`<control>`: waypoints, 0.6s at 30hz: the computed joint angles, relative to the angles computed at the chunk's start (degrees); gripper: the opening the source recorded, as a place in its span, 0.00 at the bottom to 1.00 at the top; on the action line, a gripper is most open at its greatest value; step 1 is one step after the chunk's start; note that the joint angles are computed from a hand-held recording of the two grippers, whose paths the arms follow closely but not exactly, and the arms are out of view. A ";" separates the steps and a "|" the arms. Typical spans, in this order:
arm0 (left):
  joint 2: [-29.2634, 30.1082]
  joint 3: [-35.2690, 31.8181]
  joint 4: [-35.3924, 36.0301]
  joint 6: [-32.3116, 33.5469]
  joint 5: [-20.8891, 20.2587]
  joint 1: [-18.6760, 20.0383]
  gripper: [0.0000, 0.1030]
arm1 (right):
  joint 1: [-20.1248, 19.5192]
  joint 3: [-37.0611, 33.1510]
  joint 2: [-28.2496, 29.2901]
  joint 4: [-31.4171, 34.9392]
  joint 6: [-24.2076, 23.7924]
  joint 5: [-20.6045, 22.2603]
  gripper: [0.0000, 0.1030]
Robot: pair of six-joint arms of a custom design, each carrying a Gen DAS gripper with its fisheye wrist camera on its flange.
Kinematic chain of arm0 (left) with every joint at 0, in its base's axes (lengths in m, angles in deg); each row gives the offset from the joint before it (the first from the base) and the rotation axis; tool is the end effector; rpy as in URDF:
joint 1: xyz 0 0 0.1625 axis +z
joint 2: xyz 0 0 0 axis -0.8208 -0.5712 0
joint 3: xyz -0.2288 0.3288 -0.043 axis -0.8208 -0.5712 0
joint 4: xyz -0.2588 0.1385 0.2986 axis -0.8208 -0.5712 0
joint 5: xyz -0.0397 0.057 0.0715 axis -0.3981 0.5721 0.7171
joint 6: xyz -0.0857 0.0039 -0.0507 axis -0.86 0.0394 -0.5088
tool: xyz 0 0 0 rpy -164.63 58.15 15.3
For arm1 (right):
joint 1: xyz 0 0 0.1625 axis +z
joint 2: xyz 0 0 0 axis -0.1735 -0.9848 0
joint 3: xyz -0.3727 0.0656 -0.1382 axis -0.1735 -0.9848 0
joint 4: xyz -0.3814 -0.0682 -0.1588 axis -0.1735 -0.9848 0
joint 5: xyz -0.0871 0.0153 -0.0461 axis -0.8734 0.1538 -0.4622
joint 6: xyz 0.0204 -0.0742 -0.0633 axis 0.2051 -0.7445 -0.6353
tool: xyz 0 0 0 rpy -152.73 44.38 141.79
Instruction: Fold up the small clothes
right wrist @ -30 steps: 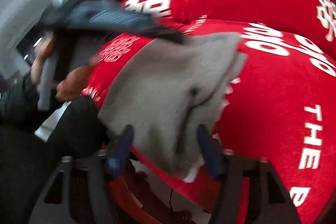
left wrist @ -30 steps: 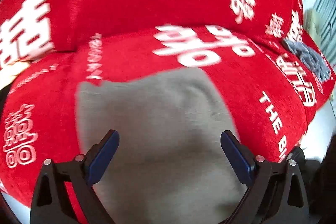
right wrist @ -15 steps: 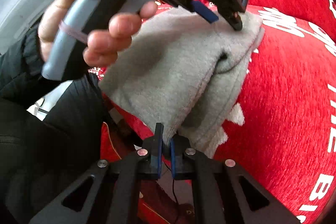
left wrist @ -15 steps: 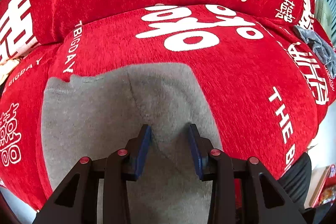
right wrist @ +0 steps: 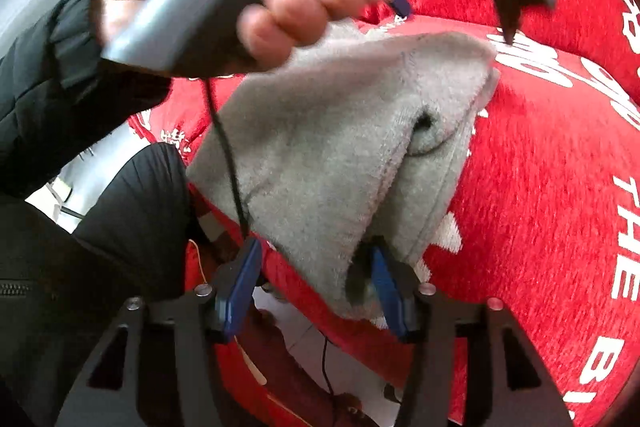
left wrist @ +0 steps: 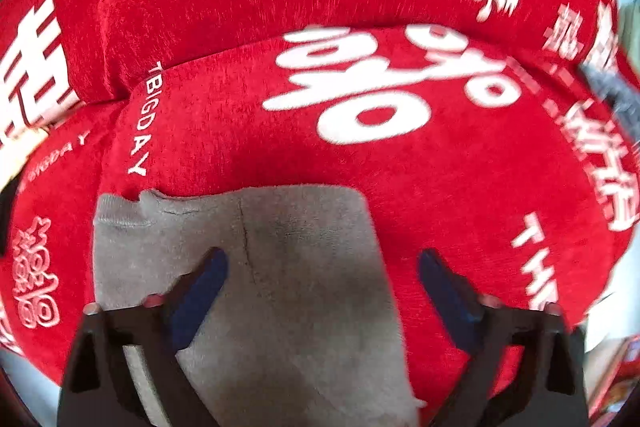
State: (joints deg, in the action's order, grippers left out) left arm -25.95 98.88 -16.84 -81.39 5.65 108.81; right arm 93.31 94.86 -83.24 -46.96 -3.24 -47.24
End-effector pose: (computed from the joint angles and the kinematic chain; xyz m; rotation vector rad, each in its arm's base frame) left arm -0.3229 -0.7900 0.0544 0.1353 2.3118 -0.4371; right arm 0.0554 -0.6292 0.2082 1.4674 -2.6361 0.1206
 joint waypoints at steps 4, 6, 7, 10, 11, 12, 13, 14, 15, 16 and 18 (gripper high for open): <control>3.71 -6.11 7.14 -1.94 0.84 0.69 0.33 | -0.24 -0.29 0.65 -0.71 -0.52 -0.56 0.35; 4.82 -8.11 9.16 -2.14 2.02 0.50 0.17 | -0.08 -0.55 1.09 -1.04 -0.29 -1.39 0.19; 5.10 -8.90 9.69 -2.27 2.27 0.48 0.15 | -0.06 -1.26 1.31 0.23 -0.07 -1.45 0.09; 4.92 -10.29 8.57 -2.17 1.24 0.61 0.09 | 0.18 -1.60 0.76 1.40 -1.27 -0.87 0.08; 5.05 -10.86 8.29 -1.79 1.10 0.63 0.08 | 0.24 -1.62 0.51 1.70 -1.71 -0.56 0.07; 5.09 -11.04 8.04 -1.52 1.04 0.61 0.08 | 0.27 -1.66 0.32 2.03 -2.06 -0.30 0.07; 5.43 -11.55 8.34 -1.27 1.10 0.55 0.08 | 0.26 -2.00 0.27 2.79 -2.31 -0.19 0.07; 5.97 -12.29 8.77 -1.07 1.27 0.55 0.08 | 0.23 -2.19 0.35 3.25 -2.43 -0.30 0.07; 6.38 -12.76 9.06 -0.99 1.33 0.64 0.08 | 0.17 -2.36 0.56 3.57 -2.53 -0.71 0.07; 6.97 -13.48 9.52 -1.21 1.00 0.88 0.08 | 0.02 -2.64 0.74 4.00 -2.48 -1.07 0.07; 7.80 -14.48 9.85 -1.45 0.30 1.38 0.08 | -0.04 -2.46 1.39 3.93 -1.99 -1.98 0.07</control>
State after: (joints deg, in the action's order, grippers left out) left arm -18.16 84.40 -6.99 -82.84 5.95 110.19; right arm 93.27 92.40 -81.85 -43.03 -5.22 -49.22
